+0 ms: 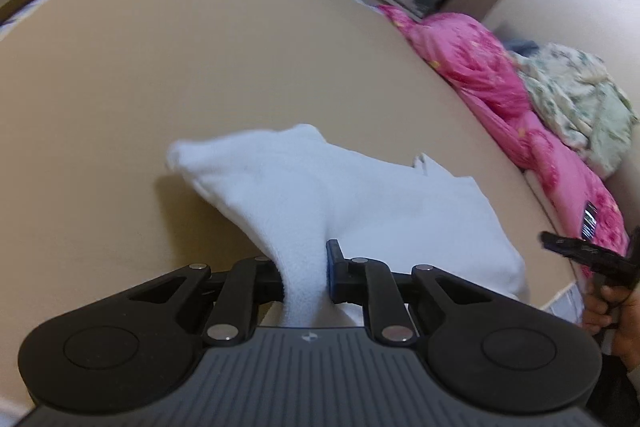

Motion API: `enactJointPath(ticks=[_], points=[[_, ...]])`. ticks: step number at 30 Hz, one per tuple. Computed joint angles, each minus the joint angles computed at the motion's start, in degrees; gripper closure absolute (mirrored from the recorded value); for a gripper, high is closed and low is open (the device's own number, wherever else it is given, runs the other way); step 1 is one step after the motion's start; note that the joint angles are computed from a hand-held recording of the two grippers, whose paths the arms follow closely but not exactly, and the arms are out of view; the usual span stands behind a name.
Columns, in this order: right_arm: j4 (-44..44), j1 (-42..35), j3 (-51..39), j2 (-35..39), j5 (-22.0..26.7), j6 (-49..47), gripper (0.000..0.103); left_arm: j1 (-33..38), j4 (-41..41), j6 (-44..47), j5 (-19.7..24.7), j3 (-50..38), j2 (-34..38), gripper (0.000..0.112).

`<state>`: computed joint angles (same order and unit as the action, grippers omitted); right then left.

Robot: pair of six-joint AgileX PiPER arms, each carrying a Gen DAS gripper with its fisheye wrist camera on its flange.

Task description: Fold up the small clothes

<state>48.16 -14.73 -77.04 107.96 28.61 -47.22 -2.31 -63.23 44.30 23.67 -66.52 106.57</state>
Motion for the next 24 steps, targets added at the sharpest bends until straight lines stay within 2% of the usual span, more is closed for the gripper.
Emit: enactJointPath(ticks=[5,7,10,13,14,15,20,23,24], points=[[3.15,-2.69,-2.76,-0.53,3.70,-7.44,0.057,7.52,5.57,-6.38,2.70,4.02,-4.09,0.096],[4.34,-3.61,-2.55,-0.09,3.34,-8.76,0.057,10.11,9.54,-9.28,6.04,3.18,-3.39,0.095],[0.06,-3.73,-4.67,2.42,3.95,-0.60,0.057,9.02,18.75,-17.05,7.73,0.36,0.02,0.091],[2.35,-2.68,-4.20,2.84,2.36,-2.35,0.057,8.43,21.17,-21.27,7.92,-1.50,1.74,0.080],[1.76,-2.03,-3.88,2.87,1.88,-2.63,0.057,8.54,21.01,-22.43,7.67,-1.78,1.88,0.069],[0.85,-1.39,-3.71,2.90,1.50,-2.91,0.057,8.89,20.21,-23.04,7.23,-1.87,2.04,0.064],[1.11,-0.23,-3.23,2.74,2.01,-5.66,0.057,10.78,16.37,-24.33,8.51,-3.67,5.23,0.063],[0.67,-0.04,-3.43,2.80,1.87,-5.26,0.057,10.06,14.19,-21.81,6.81,-2.77,5.80,0.063],[1.24,-0.13,-3.39,2.81,1.86,-5.75,0.057,9.30,14.83,-21.98,5.89,-2.87,5.93,0.076]])
